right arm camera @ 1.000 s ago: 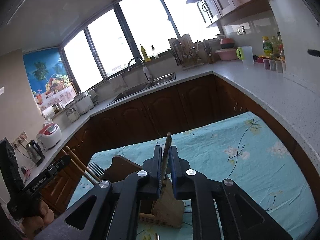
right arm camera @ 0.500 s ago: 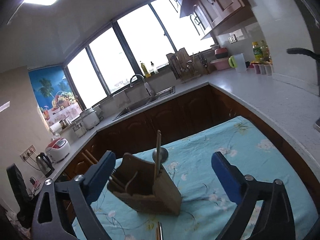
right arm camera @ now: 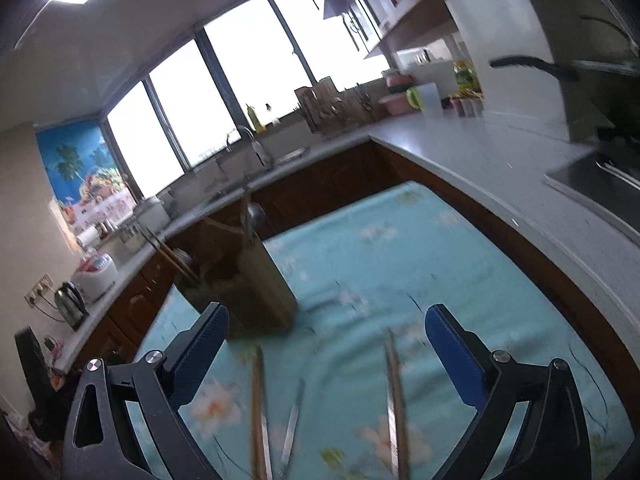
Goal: Organize utensils
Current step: 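Withdraw both grippers from the holder back over the remaining chopsticks, then grasp a bamboo chopstick with the left gripper while the right gripper grasps a metal chopstick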
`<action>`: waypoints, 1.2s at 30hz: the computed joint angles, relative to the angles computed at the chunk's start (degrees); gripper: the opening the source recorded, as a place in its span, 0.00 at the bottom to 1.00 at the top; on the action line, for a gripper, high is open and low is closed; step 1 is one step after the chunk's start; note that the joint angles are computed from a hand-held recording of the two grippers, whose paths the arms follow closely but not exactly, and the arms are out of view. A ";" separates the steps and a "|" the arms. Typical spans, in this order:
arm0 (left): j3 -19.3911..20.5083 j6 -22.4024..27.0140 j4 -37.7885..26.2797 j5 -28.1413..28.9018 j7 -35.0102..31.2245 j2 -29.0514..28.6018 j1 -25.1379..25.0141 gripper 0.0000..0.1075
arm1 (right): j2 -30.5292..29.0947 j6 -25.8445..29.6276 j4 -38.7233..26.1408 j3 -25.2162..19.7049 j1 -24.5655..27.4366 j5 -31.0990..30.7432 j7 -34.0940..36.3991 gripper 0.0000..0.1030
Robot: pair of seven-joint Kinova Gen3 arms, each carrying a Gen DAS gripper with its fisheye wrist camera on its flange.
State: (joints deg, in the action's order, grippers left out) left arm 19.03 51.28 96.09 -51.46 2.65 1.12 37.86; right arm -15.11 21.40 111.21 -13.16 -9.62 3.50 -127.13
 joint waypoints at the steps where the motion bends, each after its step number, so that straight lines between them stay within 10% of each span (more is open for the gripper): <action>1: 0.18 -0.16 0.35 0.40 0.18 0.02 0.19 0.84 | -0.58 0.78 0.96 0.33 -0.20 -0.30 0.10 0.97; 23: -3.05 0.87 -5.68 11.32 -12.29 6.04 3.52 0.84 | 1.60 5.61 2.94 0.72 -2.29 -0.63 2.89 0.95; 31: -6.09 1.32 -12.78 21.23 -24.47 11.47 2.29 0.71 | 9.05 11.35 -2.97 3.85 -4.28 0.27 6.96 0.41; 36: -8.14 1.31 -16.65 26.52 -29.89 15.02 2.06 0.62 | 13.61 14.66 -6.45 5.81 -5.06 -0.30 10.79 0.26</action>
